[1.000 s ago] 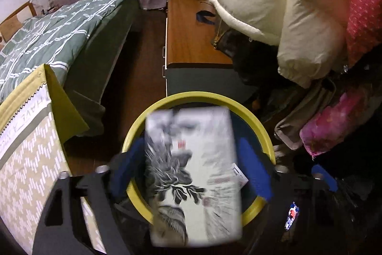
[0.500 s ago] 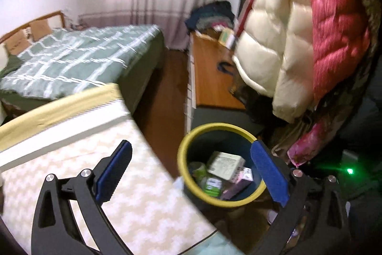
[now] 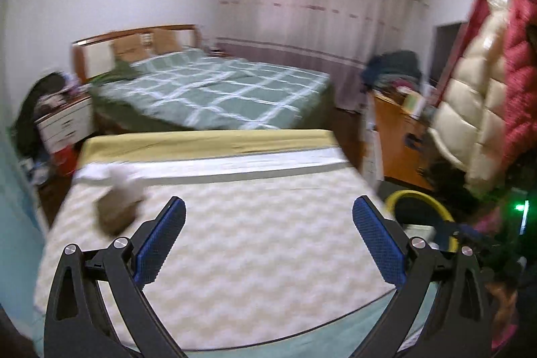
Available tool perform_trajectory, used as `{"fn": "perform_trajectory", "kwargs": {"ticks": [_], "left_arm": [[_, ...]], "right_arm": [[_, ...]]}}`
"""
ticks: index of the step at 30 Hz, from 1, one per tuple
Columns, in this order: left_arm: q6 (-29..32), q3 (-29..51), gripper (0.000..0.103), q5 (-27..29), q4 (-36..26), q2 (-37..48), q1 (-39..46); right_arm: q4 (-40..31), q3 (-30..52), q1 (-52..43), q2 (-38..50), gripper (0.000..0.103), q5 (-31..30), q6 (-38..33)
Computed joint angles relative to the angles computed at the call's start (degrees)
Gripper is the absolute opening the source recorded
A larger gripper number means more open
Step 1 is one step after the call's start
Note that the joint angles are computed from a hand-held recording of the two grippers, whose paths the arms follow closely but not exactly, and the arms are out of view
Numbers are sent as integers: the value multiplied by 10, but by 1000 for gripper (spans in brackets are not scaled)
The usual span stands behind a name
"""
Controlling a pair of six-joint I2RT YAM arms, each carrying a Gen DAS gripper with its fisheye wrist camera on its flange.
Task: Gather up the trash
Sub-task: 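Move the right tool over the bed toward the brown square container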
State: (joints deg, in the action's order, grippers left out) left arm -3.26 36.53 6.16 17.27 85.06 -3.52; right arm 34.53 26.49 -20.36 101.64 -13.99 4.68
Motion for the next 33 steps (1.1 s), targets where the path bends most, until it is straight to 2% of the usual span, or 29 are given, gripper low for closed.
{"fn": "perform_trajectory", "kwargs": {"ticks": [7,14,21,27,33], "left_arm": [[32,-53,98,95,19,-33,223],[72,-55,98,167,54,-10,386],[84,-25,98,202,68,55,443],[78,-7,98,203,86,98,450],[68,2,98,210,99,105,473]], "right_arm": [[-36,30,169,-5,62,60,28],[-101,132,337,39,62,111,42],[-190,269,442,93,62,125,36],[-251,381,493,155,62,112,43],[-330,519,540,244,62,109,30]]}}
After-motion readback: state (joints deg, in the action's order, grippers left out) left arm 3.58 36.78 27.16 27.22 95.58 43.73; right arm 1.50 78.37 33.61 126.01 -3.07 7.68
